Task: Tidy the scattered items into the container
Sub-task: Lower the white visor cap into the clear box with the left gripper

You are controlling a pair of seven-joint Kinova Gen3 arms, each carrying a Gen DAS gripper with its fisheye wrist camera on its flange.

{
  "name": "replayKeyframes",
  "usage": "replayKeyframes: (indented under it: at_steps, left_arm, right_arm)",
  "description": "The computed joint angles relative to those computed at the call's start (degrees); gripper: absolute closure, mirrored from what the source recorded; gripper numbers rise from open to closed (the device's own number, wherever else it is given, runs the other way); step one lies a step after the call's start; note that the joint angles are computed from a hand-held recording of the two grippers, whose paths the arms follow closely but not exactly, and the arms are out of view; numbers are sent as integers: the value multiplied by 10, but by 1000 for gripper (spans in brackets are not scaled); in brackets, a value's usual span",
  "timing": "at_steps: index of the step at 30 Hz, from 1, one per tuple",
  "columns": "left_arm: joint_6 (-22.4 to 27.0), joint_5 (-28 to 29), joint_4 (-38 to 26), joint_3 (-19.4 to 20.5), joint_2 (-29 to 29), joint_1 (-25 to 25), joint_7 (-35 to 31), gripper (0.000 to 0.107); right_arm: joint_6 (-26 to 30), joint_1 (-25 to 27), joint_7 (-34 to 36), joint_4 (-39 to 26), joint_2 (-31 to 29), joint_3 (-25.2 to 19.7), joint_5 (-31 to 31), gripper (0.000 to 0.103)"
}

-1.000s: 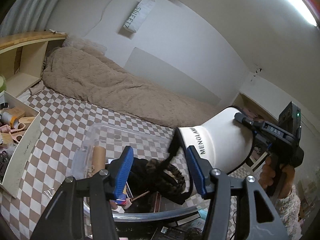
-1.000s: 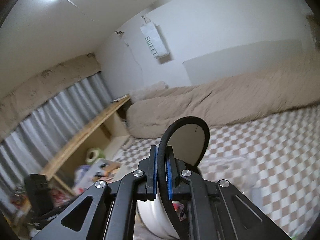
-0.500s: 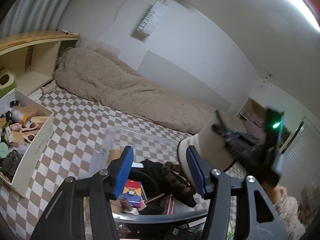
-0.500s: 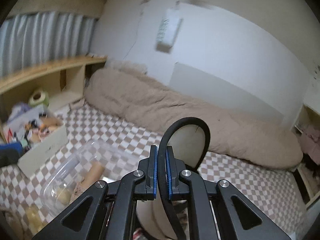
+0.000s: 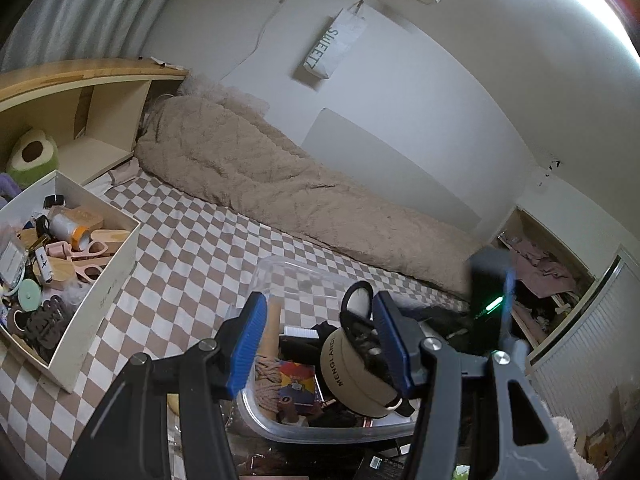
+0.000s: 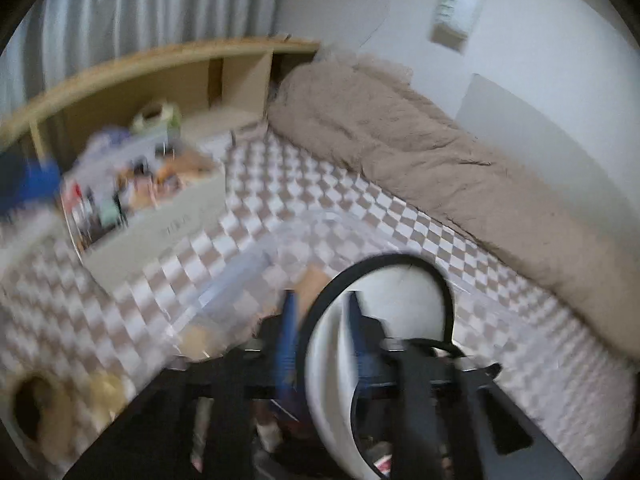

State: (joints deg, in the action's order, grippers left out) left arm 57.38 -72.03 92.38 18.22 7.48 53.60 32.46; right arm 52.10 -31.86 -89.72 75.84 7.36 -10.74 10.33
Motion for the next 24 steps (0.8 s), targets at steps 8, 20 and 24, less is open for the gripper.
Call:
replayKeyframes:
  at_steps: [8, 20, 24]
  left_arm:
    - [-1, 26, -24, -5, 15, 4, -40, 53]
    - [-9, 65, -50, -30, 32, 20, -79, 53]
    - [-7, 78, -53, -32, 32, 19, -94, 53]
  right_arm:
    - [-17, 132, 48, -5, -40, -22, -175, 23]
    - [117, 167, 83, -13, -26, 47, -260, 23]
    - [210, 198, 63, -41, 11, 40, -308, 23]
